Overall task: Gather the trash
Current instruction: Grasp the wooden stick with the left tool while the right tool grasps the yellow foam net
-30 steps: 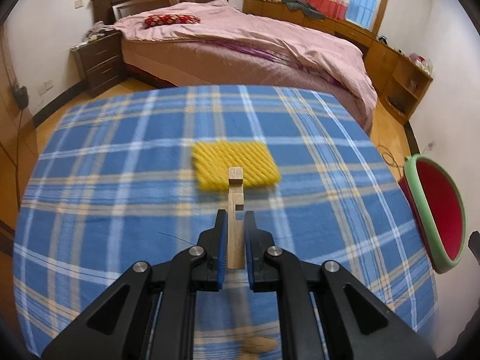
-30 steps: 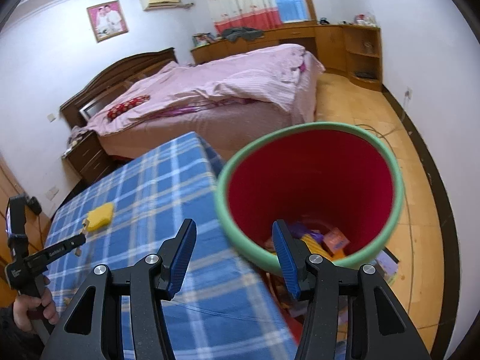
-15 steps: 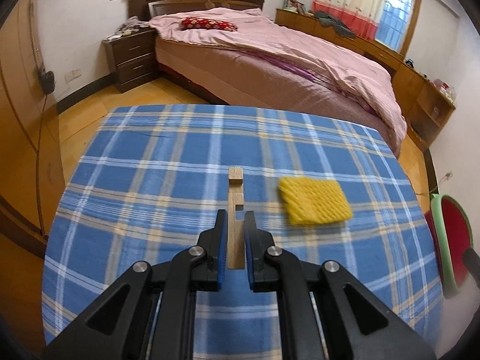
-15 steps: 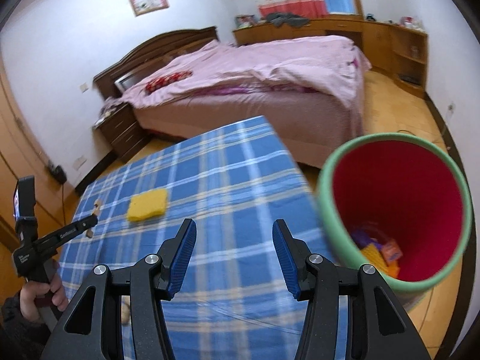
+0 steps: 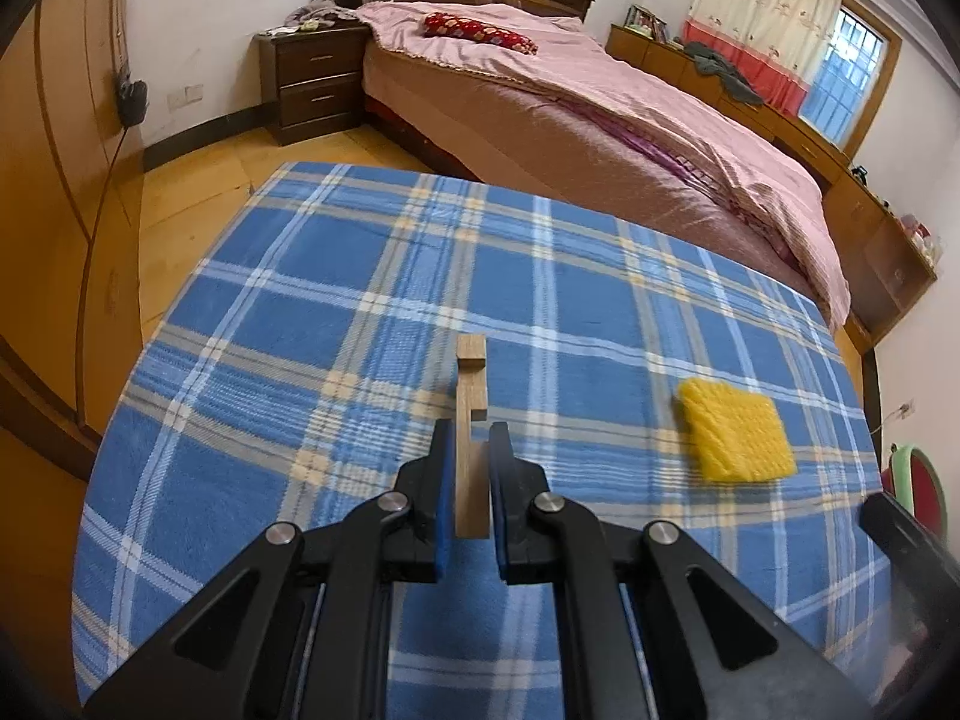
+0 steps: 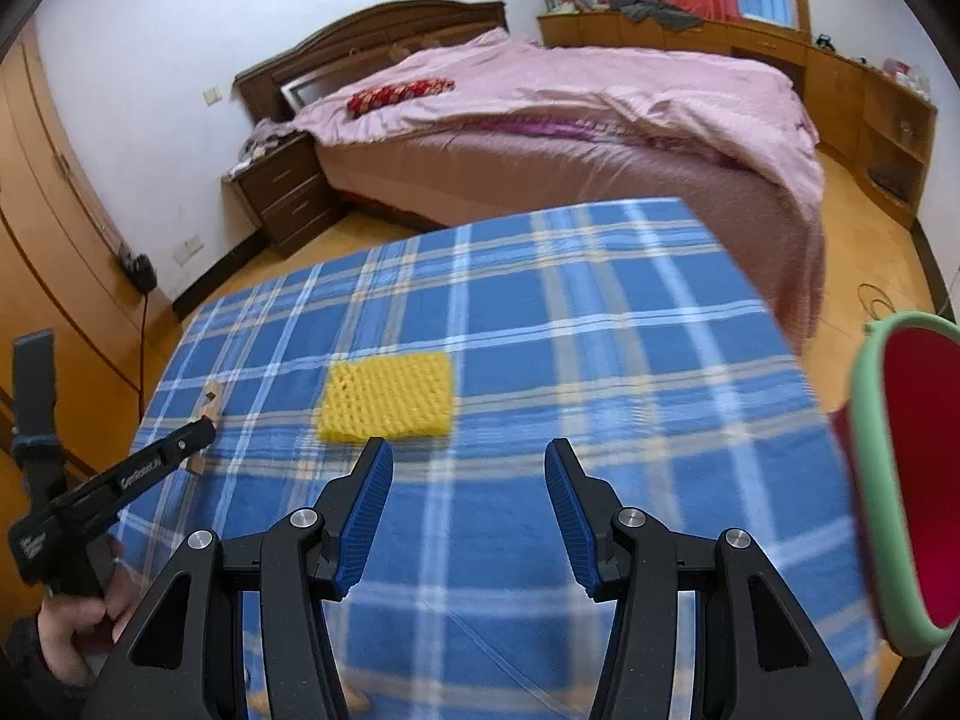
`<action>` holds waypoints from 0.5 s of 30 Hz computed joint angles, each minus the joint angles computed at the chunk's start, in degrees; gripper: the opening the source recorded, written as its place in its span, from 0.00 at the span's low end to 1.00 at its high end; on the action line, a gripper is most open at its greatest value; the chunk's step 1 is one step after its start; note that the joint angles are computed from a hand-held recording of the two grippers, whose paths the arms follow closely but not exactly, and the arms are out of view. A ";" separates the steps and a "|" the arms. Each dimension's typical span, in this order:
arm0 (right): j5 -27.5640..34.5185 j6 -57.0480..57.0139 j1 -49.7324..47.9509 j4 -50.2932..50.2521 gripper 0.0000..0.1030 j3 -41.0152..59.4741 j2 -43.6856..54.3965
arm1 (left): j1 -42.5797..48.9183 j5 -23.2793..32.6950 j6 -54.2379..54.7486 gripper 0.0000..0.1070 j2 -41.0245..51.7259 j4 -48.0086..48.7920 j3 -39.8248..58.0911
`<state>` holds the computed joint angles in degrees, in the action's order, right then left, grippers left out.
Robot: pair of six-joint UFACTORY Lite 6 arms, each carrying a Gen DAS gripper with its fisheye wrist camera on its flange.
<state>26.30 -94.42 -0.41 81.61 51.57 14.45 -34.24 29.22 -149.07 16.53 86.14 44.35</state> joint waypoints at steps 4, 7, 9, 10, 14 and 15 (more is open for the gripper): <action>-3.74 -0.16 5.40 3.15 0.53 4.14 5.02 | 1.27 -1.41 -4.18 0.09 0.40 4.15 -1.10; -6.08 -0.74 8.12 5.05 0.53 7.23 8.77 | 1.97 -2.34 -7.05 0.09 0.46 6.97 -1.70; -7.92 -1.32 9.51 6.04 0.53 8.93 10.76 | 2.12 -2.49 -8.56 0.09 0.35 8.49 -2.16; -8.71 -1.86 10.20 6.76 0.53 9.62 11.61 | 2.13 -2.54 -9.10 0.09 0.31 8.98 -2.28; -11.50 -4.61 12.69 9.27 0.53 11.07 13.94 | 2.11 -2.54 -10.14 0.09 0.31 9.85 -2.43; -11.60 -5.53 12.94 10.08 0.52 11.14 14.20 | 2.10 -2.53 -10.32 0.09 0.24 10.01 -2.56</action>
